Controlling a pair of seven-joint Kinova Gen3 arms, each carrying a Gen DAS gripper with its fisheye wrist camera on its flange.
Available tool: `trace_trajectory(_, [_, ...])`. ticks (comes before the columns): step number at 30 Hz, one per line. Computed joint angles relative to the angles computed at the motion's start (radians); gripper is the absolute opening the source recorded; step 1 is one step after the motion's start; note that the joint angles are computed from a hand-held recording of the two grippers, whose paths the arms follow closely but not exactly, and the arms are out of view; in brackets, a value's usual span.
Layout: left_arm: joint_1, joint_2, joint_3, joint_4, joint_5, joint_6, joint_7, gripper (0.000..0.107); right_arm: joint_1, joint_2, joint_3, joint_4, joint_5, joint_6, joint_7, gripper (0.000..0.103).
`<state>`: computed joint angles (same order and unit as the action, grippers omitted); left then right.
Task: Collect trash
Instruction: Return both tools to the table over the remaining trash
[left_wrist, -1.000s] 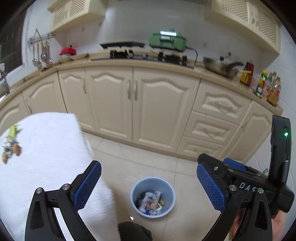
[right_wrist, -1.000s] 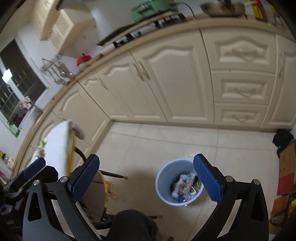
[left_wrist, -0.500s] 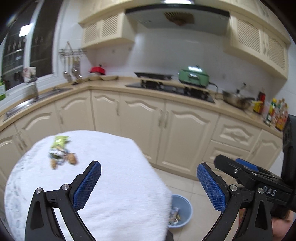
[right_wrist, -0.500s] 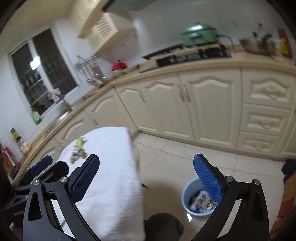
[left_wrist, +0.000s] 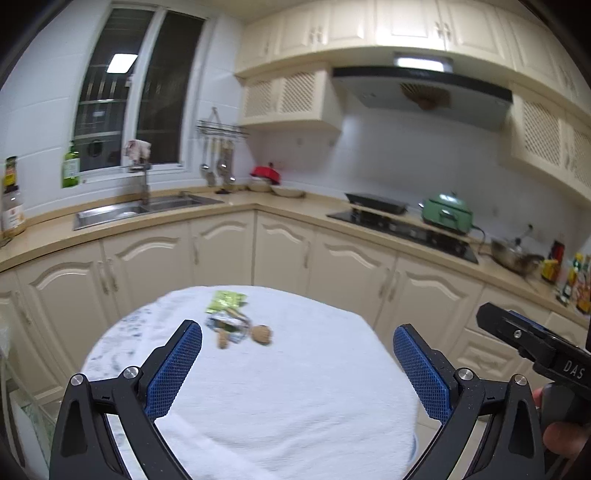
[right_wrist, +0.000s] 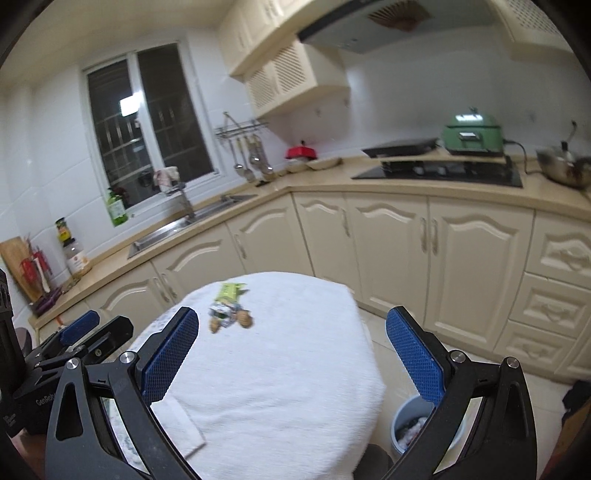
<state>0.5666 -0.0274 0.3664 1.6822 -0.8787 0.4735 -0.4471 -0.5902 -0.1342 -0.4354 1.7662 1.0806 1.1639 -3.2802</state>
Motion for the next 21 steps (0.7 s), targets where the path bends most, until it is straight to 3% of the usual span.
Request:
trace_trajectory(5, [-0.055, -0.113, 0.053, 0.104, -0.056, 0.039, 0.106, 0.102, -0.05, 0.056, -0.014, -0.057, 0.053, 0.03, 0.013, 0.103])
trace_trajectory(11, [-0.13, -0.186, 0.107, 0.163, -0.014, 0.076, 0.135, 0.102, -0.127, 0.129, 0.033, -0.119, 0.068, 0.049, 0.063, 0.103])
trace_trajectory(15, [-0.179, -0.191, 0.145, 0.167, 0.02, 0.087, 0.116, 0.102, -0.149, 0.167, 0.086, -0.135, 0.046, -0.005, 0.103, 0.103])
trace_trajectory(19, [-0.234, -0.131, 0.208, 0.124, 0.02, 0.117, 0.103, 0.102, -0.133, 0.2, 0.142, -0.14, -0.001, -0.097, 0.162, 0.103])
trace_trajectory(21, [-0.217, -0.072, 0.183, 0.073, 0.02, 0.124, 0.071, 0.102, -0.115, 0.227, 0.172, -0.151, -0.041, -0.148, 0.209, 0.103])
